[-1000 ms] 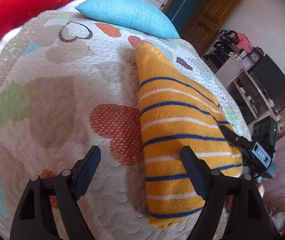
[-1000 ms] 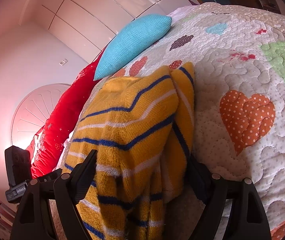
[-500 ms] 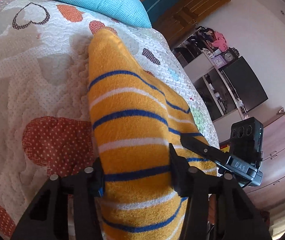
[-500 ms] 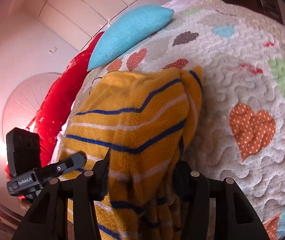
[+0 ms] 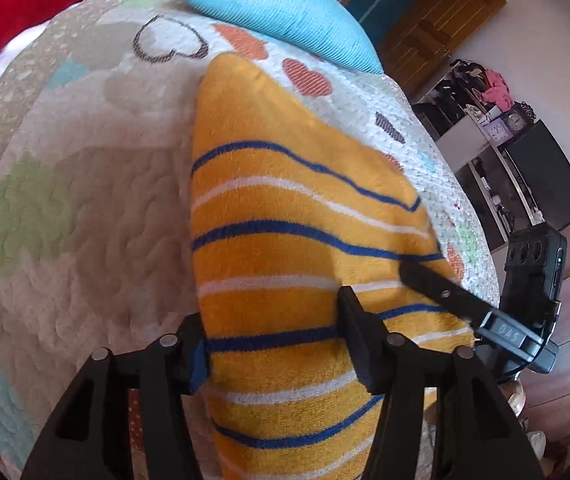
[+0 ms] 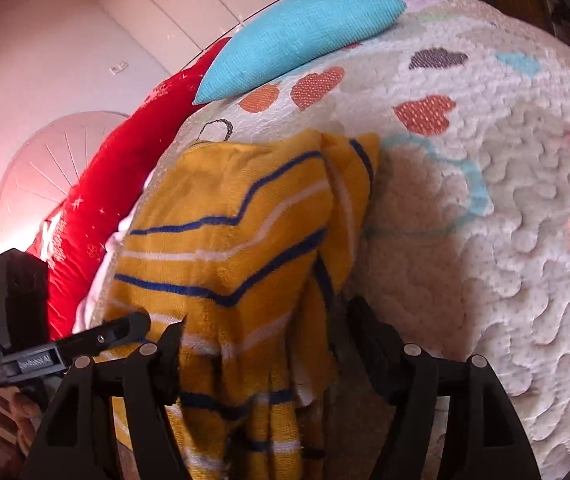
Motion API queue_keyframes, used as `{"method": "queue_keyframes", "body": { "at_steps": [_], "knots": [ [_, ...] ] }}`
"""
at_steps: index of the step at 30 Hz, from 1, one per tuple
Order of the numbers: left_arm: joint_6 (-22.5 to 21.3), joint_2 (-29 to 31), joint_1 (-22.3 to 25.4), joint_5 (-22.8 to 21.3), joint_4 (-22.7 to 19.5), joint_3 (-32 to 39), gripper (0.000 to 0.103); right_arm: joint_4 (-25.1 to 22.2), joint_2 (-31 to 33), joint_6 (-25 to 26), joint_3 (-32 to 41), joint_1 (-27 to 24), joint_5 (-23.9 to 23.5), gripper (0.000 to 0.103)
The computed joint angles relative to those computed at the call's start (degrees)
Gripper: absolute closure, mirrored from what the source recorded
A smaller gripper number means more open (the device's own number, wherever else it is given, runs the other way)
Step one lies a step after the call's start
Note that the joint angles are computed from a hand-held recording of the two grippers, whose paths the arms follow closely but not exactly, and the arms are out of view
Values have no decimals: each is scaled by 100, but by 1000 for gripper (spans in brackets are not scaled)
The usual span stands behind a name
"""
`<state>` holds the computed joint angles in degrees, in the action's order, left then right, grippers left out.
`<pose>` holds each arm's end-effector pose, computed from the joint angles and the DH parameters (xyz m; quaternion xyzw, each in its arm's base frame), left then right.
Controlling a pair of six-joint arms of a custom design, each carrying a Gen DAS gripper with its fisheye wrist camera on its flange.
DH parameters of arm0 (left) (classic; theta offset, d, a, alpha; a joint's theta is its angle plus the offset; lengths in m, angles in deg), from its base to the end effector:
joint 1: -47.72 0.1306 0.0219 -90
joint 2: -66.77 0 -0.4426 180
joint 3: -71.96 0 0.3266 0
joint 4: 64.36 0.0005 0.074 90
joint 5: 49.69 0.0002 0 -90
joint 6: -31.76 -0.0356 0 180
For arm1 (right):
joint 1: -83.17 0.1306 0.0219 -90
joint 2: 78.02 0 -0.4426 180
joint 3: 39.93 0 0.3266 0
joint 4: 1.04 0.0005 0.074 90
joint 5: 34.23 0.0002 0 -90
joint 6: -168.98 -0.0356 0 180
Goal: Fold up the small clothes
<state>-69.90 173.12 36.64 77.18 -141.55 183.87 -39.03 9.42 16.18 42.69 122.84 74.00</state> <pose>0.4901 -0.1182 0.4896 0.2341 0.9082 -0.3114 0.1530 0.3204 0.2506 0.4719 0.2435 0.8737 0.2173 0.3606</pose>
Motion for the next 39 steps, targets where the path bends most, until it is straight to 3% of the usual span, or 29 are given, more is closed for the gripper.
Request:
{"method": "queue_keyframes", "body": {
  "at_steps": [2,4,7,8,10,11,12,13,15,16,18,20,22,24,27,32,39],
  "knots": [
    [61,39,131,354,-66,-79,42,3,-98,-139,-74,6,-45,30],
    [127,44,139,355,-87,-55,41,-715,-16,-148,305,63,83,29],
    [252,-105,53,28,243,-220,37,-1938,191,-97,1187,370,858,29],
    [300,-175,33,-34,357,-315,37,-2153,239,-43,1433,481,1218,29],
    [323,-234,41,-39,459,-418,37,-2084,268,247,1691,553,1551,29],
    [337,-272,55,-23,492,-475,37,-1827,265,438,1693,485,1414,29],
    [363,-298,57,-27,539,-520,37,-1565,275,580,1664,338,1086,37],
    [373,-328,66,-38,575,-559,37,-1252,288,676,1563,177,677,53],
    [409,-375,62,-98,621,-597,37,-830,380,557,1340,-110,-103,60],
    [410,-412,73,-133,616,-603,37,-912,480,391,1295,-247,-347,65],
    [311,-515,127,-176,589,-624,37,-1317,607,171,1244,-362,-297,74],
    [110,-634,220,-127,488,-640,37,-1131,454,8,1007,-364,-216,74],
    [-29,-813,311,-284,486,-734,37,-1663,487,-235,1329,-166,337,69],
    [-161,-1010,425,-385,583,-911,36,-1946,590,-47,1719,-8,628,67],
    [-172,-1230,583,-427,744,-1211,35,-2062,936,362,2350,13,383,67],
    [-34,-1349,748,-275,791,-1635,35,-2923,2051,1187,3887,-45,29,67],
    [-384,-1914,1081,-279,1116,-2125,31,-4406,3474,1289,5729,-541,-428,63]
  ]
}}
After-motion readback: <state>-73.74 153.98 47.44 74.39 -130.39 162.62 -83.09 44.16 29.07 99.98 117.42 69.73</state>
